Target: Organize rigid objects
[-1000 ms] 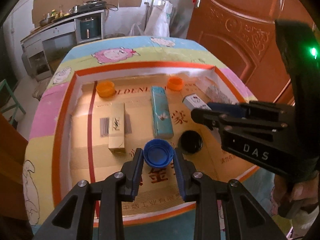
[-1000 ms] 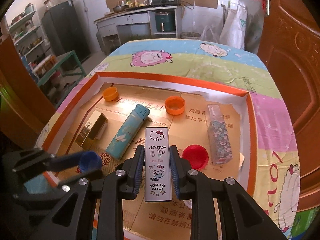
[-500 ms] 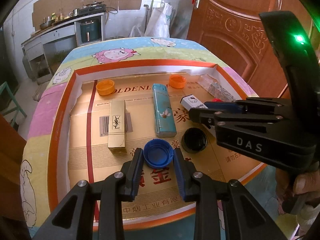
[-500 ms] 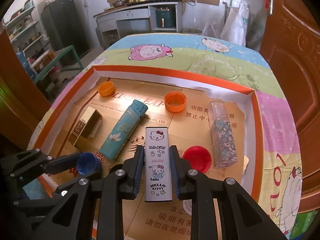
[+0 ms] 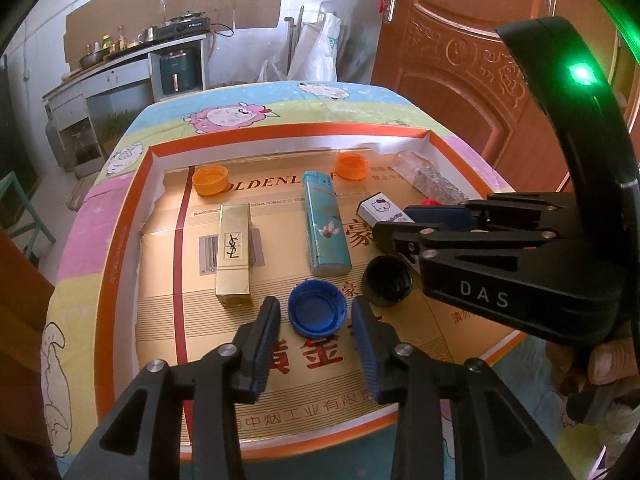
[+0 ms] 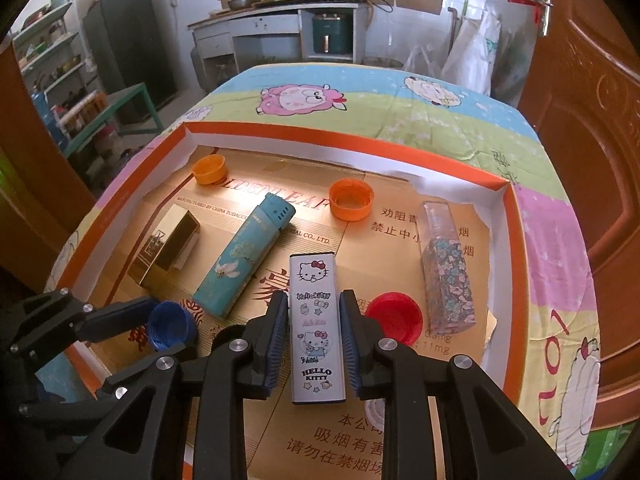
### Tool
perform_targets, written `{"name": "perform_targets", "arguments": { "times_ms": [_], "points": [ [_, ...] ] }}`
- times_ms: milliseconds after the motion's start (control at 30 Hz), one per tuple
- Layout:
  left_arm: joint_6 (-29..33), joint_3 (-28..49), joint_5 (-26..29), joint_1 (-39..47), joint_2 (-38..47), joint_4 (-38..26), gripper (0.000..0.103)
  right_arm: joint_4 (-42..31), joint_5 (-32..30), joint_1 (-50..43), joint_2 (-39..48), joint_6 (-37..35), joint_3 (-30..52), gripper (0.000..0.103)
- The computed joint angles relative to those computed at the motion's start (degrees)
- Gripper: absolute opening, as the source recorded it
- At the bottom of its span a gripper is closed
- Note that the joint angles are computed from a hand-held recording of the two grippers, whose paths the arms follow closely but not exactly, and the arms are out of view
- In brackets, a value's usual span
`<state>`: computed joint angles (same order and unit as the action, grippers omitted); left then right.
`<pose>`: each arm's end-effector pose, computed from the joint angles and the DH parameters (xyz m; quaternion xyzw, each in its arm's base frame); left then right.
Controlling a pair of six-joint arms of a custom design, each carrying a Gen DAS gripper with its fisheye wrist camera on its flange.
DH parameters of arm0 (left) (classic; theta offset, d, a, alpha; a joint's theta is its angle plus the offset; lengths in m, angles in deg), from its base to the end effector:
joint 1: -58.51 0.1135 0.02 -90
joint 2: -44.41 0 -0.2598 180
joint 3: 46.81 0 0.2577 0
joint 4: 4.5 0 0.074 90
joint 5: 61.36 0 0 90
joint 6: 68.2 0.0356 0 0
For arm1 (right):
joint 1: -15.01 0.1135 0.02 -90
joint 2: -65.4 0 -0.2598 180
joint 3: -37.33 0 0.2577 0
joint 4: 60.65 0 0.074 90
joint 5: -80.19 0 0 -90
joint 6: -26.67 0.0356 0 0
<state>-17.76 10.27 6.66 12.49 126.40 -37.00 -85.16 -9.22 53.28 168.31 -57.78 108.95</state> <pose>0.2007 -0.1888 0.1721 -0.0003 0.9437 -0.0528 0.3264 0.2828 0.2226 0.1422 -0.2678 0.9175 0.1052 0.2746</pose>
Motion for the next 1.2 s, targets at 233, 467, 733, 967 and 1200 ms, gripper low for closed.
{"name": "perform_targets", "arguments": {
  "times_ms": [233, 467, 733, 967, 1200],
  "points": [
    [-0.64, -0.56, -0.90, -0.34, -0.19, 0.48, 0.051, 0.29, -0.81, -0.01, -0.65, 0.25, -0.43, 0.035],
    [-1.11, -1.88, -1.16, -0.71, -2.85, 1.39, 0.051, 1.60, -1.02, -0.25, -3.80, 0.64, -2.59, 0.036],
    [-2.45, -2.01, -1.17, -1.83, -3.64, 0.51, 0.051, 1.80, -0.86, -0.30, -6.80, 2.17, -4.98, 0.036],
    [-5.88, -0.94, -3.42, -3.65, -2.92, -1.45, 0.051, 4.20, 0.36, 0.01, -12.28, 5.26, -11.32, 0.036],
    [-13.10, 0.90, -12.01, -9.02, -3.37, -7.51, 0.051, 5.56, 2.84, 0.16, -19.09, 9.97, -18.00, 0.041]
  ]
}}
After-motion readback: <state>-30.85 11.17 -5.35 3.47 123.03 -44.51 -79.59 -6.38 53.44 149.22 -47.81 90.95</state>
